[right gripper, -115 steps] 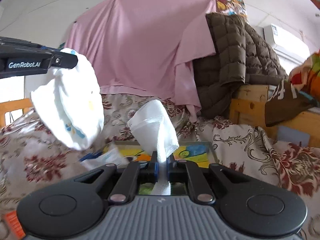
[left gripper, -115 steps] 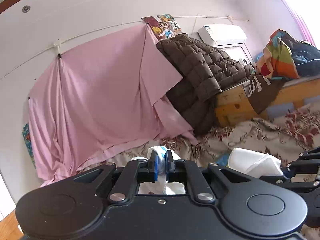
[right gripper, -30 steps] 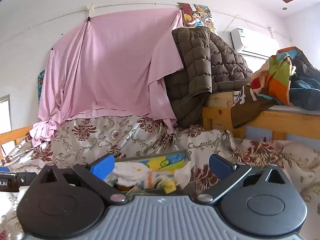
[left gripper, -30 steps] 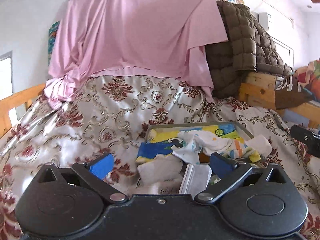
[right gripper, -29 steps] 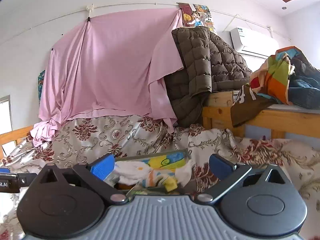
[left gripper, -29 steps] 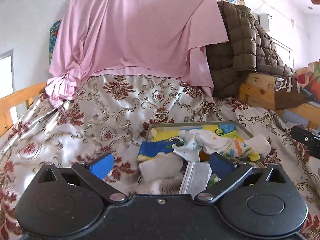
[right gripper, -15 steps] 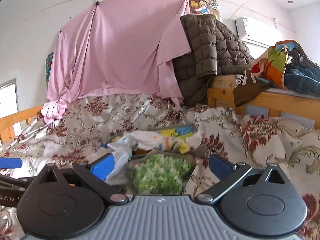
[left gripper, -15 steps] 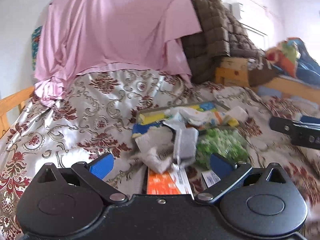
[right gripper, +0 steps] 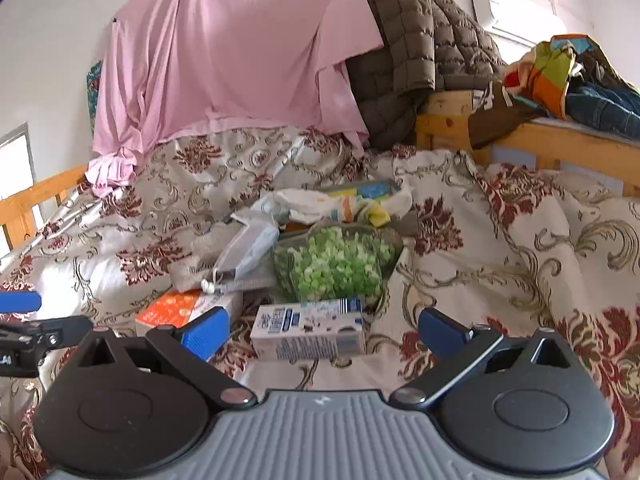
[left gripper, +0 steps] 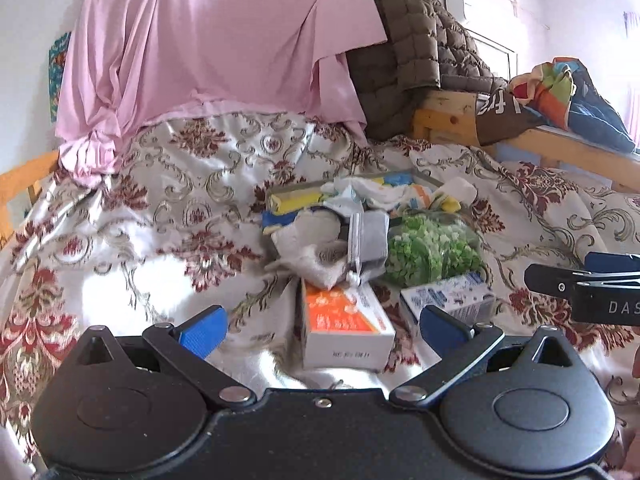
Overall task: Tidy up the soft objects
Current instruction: 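Move both open tools back toward the pile beside the milk carton, then grasp the beige drawn pouch with the left tool while the right tool grasps the grey mask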
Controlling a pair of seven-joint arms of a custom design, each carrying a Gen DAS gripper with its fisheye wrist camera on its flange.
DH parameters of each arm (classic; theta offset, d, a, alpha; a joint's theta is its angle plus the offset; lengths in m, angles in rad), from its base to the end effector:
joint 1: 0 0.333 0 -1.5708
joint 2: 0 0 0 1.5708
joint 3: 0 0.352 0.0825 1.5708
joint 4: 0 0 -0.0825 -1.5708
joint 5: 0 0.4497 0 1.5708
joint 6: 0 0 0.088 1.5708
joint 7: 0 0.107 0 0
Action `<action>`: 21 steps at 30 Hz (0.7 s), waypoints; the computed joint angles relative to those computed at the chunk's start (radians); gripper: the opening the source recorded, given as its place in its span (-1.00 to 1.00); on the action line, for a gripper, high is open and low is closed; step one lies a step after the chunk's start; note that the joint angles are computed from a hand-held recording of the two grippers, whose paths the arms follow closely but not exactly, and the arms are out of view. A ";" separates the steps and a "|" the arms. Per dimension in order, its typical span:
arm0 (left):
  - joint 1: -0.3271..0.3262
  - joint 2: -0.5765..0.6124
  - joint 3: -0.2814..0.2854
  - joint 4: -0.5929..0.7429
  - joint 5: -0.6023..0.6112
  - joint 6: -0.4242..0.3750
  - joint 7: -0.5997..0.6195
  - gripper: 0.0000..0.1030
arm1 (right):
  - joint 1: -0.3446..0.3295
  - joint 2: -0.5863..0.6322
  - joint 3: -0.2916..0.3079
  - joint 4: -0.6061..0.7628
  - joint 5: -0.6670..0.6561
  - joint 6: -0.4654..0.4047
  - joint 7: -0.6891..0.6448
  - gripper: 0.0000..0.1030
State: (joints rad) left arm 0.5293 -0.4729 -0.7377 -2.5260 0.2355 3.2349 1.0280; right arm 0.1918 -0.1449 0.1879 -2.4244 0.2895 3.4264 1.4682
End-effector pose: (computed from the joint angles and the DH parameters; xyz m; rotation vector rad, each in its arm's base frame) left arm 0.4879 -0.1578 0.5155 -1.5209 1.5833 -0.9259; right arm 0.5281 0.1791 0.4952 -1.5941 1.3465 -0.7448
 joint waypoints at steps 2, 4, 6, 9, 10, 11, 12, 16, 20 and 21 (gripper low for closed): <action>-0.058 0.003 0.058 -0.018 -0.003 -0.012 0.010 0.98 | -0.019 -0.008 0.026 -0.002 0.029 -0.018 -0.013 0.99; -0.098 -0.001 0.098 -0.035 -0.005 -0.027 0.013 0.98 | -0.016 -0.015 0.023 -0.006 0.023 -0.031 -0.002 0.99; -0.131 -0.003 0.132 -0.044 -0.005 -0.038 0.012 0.98 | 0.004 -0.020 -0.002 -0.009 -0.007 -0.043 0.024 0.99; -0.155 -0.007 0.159 -0.050 0.002 -0.046 0.006 0.98 | 0.048 -0.025 -0.057 -0.014 -0.077 -0.061 0.073 0.99; -0.158 -0.008 0.162 -0.050 0.005 -0.049 0.003 0.98 | 0.058 -0.025 -0.071 -0.013 -0.097 -0.066 0.087 0.99; -0.160 -0.008 0.165 -0.050 0.009 -0.050 0.001 0.98 | 0.070 -0.025 -0.086 -0.012 -0.118 -0.072 0.102 0.99; -0.157 -0.008 0.162 -0.049 0.012 -0.049 -0.004 0.98 | 0.067 -0.023 -0.085 -0.010 -0.130 -0.076 0.113 0.99; -0.152 -0.003 0.158 -0.042 0.022 -0.063 -0.028 0.98 | 0.105 -0.017 -0.133 -0.004 -0.189 -0.091 0.163 0.99; -0.122 0.007 0.127 -0.027 0.045 -0.078 -0.065 0.98 | 0.267 -0.010 -0.308 0.003 -0.286 -0.097 0.234 0.99; -0.115 0.010 0.121 -0.023 0.053 -0.084 -0.076 0.98 | 0.305 -0.009 -0.350 0.004 -0.313 -0.093 0.253 0.99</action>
